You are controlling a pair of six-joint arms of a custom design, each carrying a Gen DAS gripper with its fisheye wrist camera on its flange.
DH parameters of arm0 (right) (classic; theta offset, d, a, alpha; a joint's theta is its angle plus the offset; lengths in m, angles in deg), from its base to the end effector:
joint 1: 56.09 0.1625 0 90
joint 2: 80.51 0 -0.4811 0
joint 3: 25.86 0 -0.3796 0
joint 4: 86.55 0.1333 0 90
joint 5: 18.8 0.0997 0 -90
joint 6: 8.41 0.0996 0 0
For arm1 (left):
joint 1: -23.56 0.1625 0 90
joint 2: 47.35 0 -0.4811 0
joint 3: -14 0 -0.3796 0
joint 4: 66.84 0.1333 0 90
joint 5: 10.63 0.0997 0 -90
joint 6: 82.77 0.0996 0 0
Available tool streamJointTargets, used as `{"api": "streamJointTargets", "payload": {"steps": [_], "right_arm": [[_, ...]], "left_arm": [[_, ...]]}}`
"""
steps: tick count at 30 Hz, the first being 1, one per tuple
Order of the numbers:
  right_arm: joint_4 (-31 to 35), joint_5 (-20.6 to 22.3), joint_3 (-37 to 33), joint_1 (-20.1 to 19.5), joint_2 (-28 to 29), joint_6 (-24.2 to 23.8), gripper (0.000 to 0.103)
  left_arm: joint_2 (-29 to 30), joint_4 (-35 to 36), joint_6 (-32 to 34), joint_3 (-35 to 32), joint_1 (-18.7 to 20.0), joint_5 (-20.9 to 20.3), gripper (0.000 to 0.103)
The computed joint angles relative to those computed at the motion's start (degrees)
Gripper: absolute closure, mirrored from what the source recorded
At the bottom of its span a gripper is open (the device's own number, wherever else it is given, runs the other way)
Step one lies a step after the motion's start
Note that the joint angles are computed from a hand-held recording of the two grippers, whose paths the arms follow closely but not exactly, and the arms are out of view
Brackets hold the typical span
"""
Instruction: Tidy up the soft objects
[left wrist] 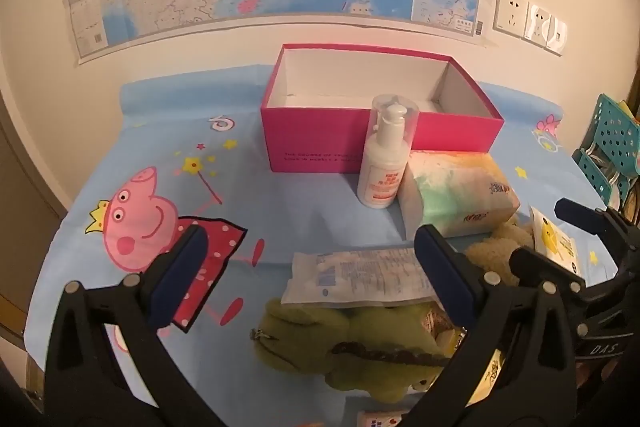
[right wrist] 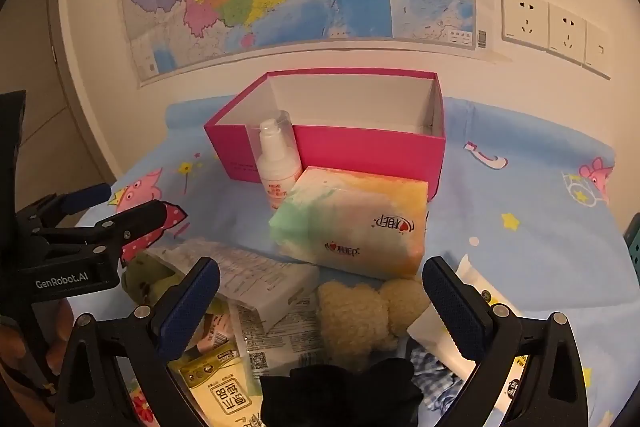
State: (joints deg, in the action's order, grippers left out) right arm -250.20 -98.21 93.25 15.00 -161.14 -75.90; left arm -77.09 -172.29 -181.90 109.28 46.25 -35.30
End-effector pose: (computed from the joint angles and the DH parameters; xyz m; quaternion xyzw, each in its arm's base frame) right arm -0.0230 -0.5348 0.3784 0.4159 -0.8537 0.2795 0.1418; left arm -0.4737 -0.4406 -0.0475 0.0107 0.7961 -0.4435 0.4116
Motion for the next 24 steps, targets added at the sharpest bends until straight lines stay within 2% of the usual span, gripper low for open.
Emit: {"api": "streamJointTargets", "payload": {"steps": [24], "right_arm": [[2.72, -0.52, -0.56, 0.26, 0.46, 0.67, 0.0]], "left_arm": [[0.25, -1.72, 1.4, 0.61, 0.14, -0.35, 0.0]]}}
